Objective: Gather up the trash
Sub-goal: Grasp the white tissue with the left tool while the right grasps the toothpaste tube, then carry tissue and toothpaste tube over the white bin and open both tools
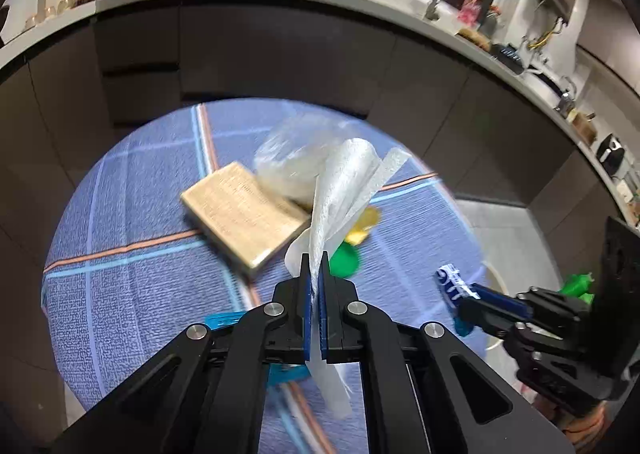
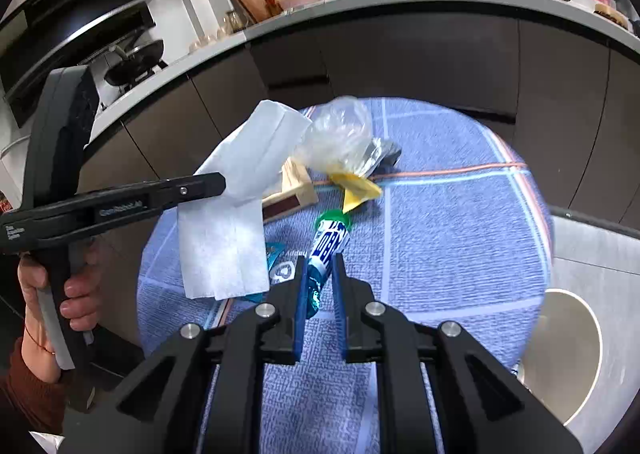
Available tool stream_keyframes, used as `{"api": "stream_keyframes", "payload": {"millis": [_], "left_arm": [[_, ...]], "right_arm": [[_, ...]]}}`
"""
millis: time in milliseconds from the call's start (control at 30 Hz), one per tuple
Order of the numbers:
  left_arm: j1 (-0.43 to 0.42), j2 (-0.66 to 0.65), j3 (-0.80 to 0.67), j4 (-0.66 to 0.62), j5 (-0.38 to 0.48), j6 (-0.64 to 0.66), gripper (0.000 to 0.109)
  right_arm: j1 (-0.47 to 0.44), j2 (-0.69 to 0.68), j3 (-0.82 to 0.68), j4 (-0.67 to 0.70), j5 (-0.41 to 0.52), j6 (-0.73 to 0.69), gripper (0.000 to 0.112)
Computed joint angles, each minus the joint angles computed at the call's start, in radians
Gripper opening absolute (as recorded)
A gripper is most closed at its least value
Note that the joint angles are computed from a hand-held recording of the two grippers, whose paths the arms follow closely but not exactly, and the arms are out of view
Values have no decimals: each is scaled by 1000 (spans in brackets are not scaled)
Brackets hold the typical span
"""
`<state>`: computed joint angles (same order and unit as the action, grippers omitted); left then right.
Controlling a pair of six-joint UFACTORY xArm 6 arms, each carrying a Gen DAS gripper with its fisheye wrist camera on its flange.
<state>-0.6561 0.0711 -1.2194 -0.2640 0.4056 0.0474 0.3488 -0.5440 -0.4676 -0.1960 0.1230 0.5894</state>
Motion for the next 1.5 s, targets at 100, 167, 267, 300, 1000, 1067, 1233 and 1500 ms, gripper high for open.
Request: {"api": "stream_keyframes", "payload": {"millis": [100,167,267,300,1000,1067,1233,1500], "left_arm": [[-21,-39,12,-40,-4,36,3],[-38,-65,23,-56,-12,51,3],[-69,-84,20,-61,-26,55,3],[-82,-79,6,-52,-26,43,3],[-301,207,-365,-197,91,204,3],[-313,254,-414,-191,111,196,3],[-342,373,-537,-119,155,150,3],[-371,572,-746,-50,246,116,3]], "right_arm": [[-10,-73,28,-67,17,60,13],[-18,-121,46,-89,30,81,13],[-37,-202,81,-118,53,110,13],[-42,-224,90,-120,61,113,13],[-300,-825,390,117,413,-96,13],[-322,-873,415,137,450,-109,14],[-421,-959,483,255,522,-213,13],[-511,-899,535,398,494,-327,14]]}}
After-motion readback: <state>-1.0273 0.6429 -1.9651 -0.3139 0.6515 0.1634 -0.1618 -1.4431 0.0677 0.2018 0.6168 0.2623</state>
